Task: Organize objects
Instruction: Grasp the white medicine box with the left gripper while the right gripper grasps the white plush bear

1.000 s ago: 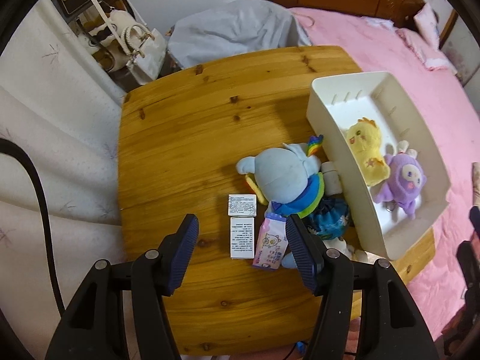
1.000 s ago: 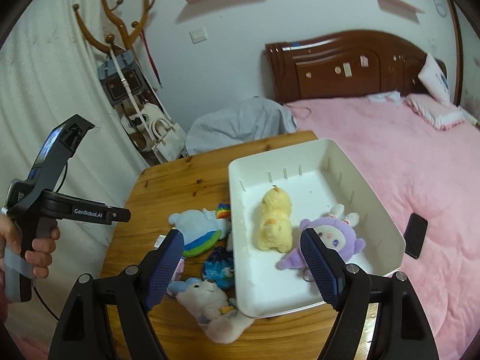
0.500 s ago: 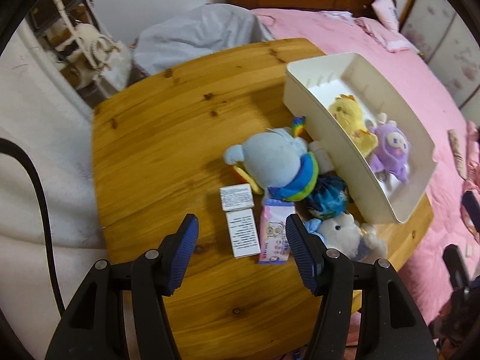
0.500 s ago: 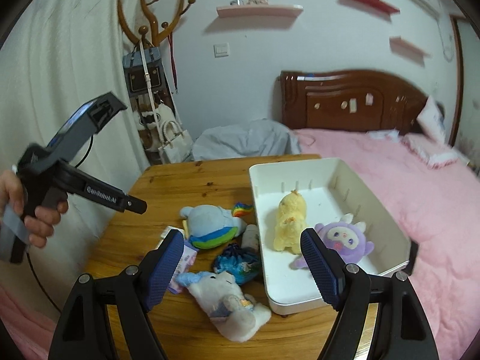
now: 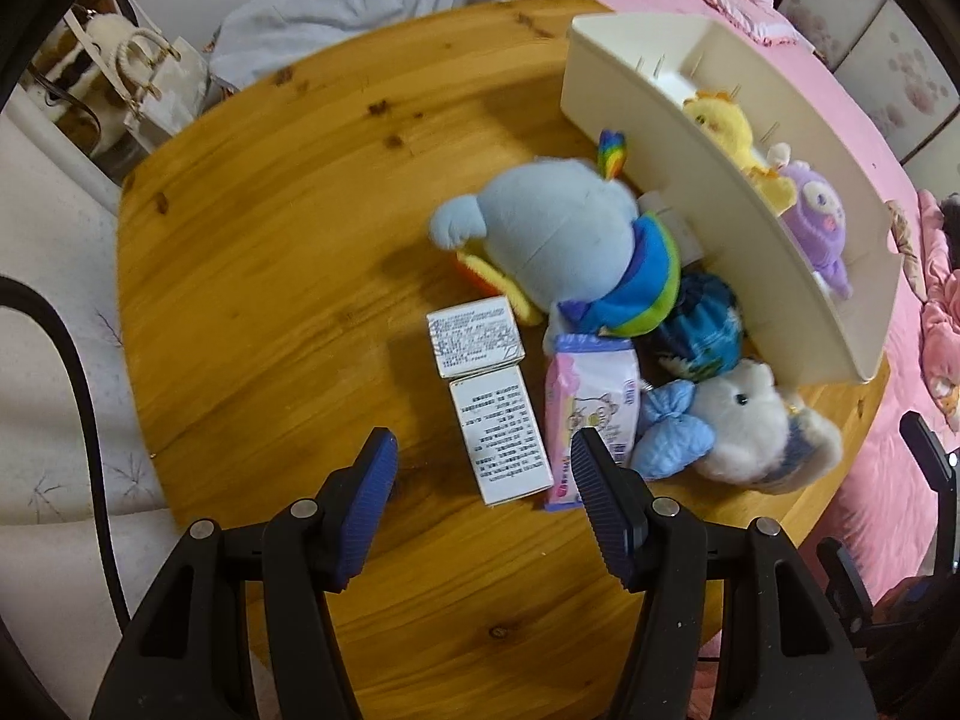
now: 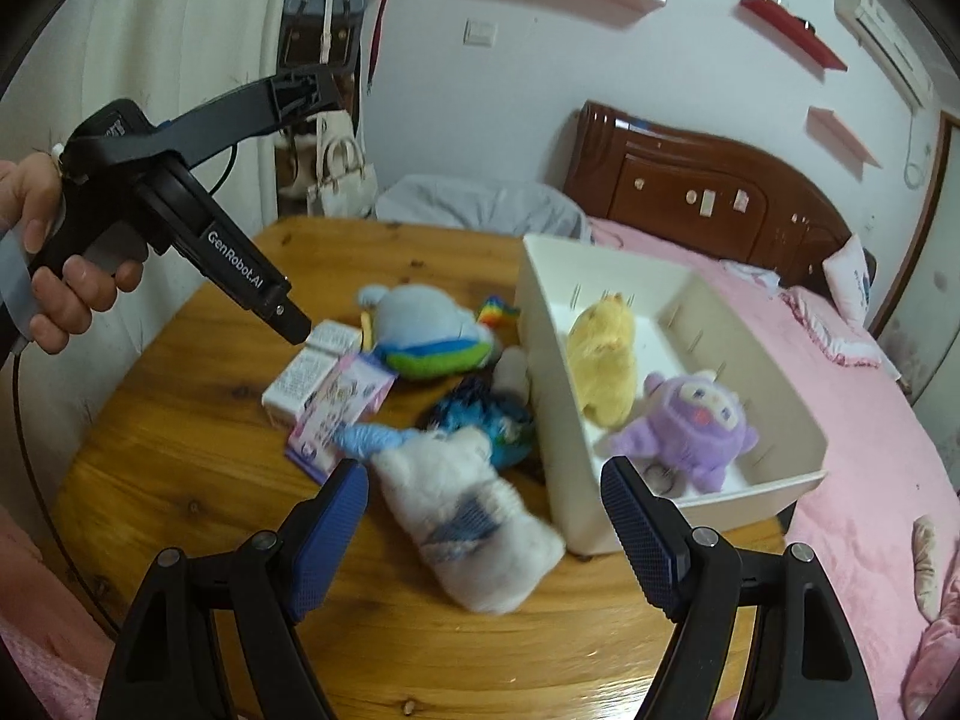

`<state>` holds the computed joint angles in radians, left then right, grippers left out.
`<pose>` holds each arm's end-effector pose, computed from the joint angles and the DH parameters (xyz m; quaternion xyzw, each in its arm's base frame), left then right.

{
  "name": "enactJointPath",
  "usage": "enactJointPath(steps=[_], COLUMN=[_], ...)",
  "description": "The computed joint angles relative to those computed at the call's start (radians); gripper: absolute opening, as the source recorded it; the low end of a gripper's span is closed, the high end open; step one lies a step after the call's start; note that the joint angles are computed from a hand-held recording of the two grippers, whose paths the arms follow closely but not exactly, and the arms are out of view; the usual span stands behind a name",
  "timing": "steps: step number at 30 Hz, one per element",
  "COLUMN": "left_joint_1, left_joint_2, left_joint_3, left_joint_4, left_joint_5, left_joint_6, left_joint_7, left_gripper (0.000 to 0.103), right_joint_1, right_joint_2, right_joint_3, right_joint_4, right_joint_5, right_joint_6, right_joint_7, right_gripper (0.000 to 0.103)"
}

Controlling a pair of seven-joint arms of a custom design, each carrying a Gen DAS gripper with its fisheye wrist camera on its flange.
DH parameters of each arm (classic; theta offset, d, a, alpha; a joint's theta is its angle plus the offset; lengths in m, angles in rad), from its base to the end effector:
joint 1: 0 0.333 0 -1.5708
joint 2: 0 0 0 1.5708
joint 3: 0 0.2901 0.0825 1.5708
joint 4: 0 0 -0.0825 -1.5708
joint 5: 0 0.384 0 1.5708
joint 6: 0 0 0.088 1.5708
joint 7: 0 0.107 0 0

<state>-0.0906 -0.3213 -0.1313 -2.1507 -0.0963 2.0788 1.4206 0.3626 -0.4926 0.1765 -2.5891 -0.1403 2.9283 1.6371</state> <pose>0.4771 -0.1178 0.5325 -0.6896 0.7133 -0.1152 0.0500 0.3782 0.2415 0.4945 -0.8114 0.4213 -0.2576 0.3126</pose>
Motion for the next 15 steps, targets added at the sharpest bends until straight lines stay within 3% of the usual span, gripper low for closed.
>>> enactJointPath(steps=[11, 15], left_joint_1=[0.004, 0.004], left_joint_2=[0.057, 0.064], left_joint_3=[0.007, 0.024], left_joint_4=[-0.017, -0.024], left_joint_5=[-0.025, -0.093], left_joint_6=[0.006, 0.009], left_joint_7=[0.034, 0.055], left_gripper=[0.064, 0.066], right_joint_1=[-0.048, -0.065], right_joint_2=[0.077, 0.095], right_joint_3=[0.051, 0.069], right_joint_4=[0.015, 0.023], right_joint_5=[-0.066, -0.113], right_joint_6=[-0.024, -0.025], right_joint_7=[0.106, 0.138], right_gripper=[0.081, 0.081])
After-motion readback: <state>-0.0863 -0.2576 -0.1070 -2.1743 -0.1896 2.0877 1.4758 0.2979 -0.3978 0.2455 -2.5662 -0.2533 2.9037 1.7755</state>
